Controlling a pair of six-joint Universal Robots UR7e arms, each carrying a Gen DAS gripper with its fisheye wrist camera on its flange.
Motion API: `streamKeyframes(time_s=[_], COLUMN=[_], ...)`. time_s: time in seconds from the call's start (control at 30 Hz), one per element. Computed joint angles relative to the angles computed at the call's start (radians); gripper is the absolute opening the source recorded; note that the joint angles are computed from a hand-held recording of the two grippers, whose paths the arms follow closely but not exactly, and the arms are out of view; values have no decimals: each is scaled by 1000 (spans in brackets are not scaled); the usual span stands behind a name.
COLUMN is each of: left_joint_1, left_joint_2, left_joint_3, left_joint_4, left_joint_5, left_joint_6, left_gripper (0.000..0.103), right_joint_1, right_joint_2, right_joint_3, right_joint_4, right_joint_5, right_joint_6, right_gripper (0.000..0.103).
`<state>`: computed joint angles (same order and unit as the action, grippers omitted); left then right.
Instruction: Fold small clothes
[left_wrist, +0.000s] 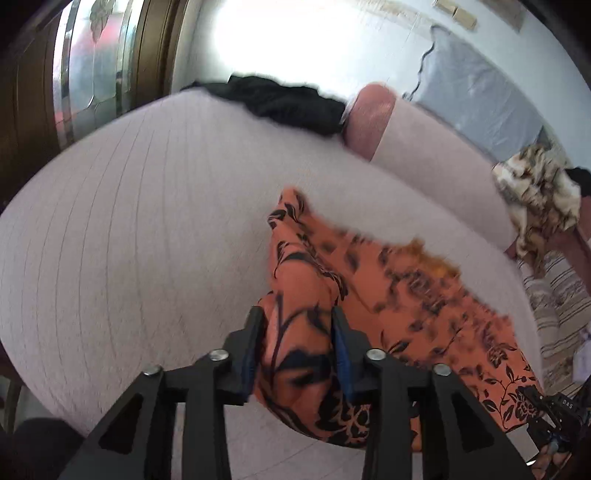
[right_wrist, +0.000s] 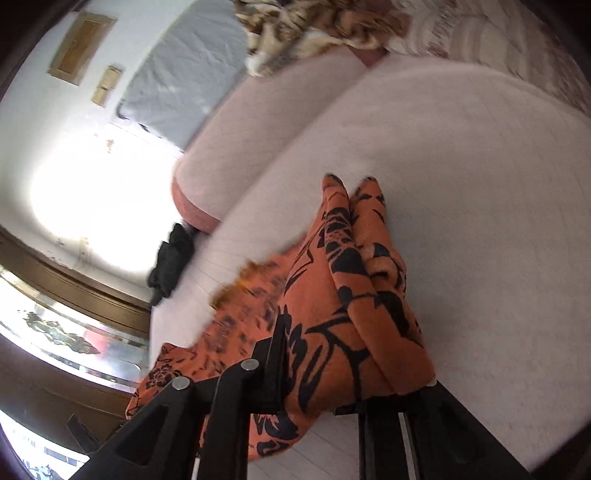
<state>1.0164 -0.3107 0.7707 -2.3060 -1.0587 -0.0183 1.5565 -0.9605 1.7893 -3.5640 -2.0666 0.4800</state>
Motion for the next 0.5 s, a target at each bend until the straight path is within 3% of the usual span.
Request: streamKeyframes(time_s=[0.03,0.07,0.13,0.2,0.23,0.27,0.33,0.5], left_joint_1=[19,36,31,15,9,3,-10,-28], left_joint_2=[12,23,-1,-17,-22,-25,-19,-2], left_joint_3=[-20,-56,-40,-15,-10,-7,-6,48], left_joint_4=[83,125,81,-26,-70,-105,-148,-192], left_joint_5=[15,-12,10,53,54,55,46,-19], left_joint_6=[-46,-68,-58,-20,-1,15,57,184], left_gripper=[46,46,50,59,61,63,65,68], right_joint_1=[-31,-67,-66,-19,-3,10,33,15], right_joint_2=[-6,-14,-28,-51,-62,-71,-79,-74], right_joint_3=[56,118,183,188,187,182,150,-3], right_joint_4=[21,0,-106,-122,-132,-141,-140,-9], right_joint_5=[25,92,99,-25,-57,-82,-148,-111], right_joint_6=[63,126,131,58,28,-3,-75,-304], right_gripper=[30,28,30,41,57,65,67,67])
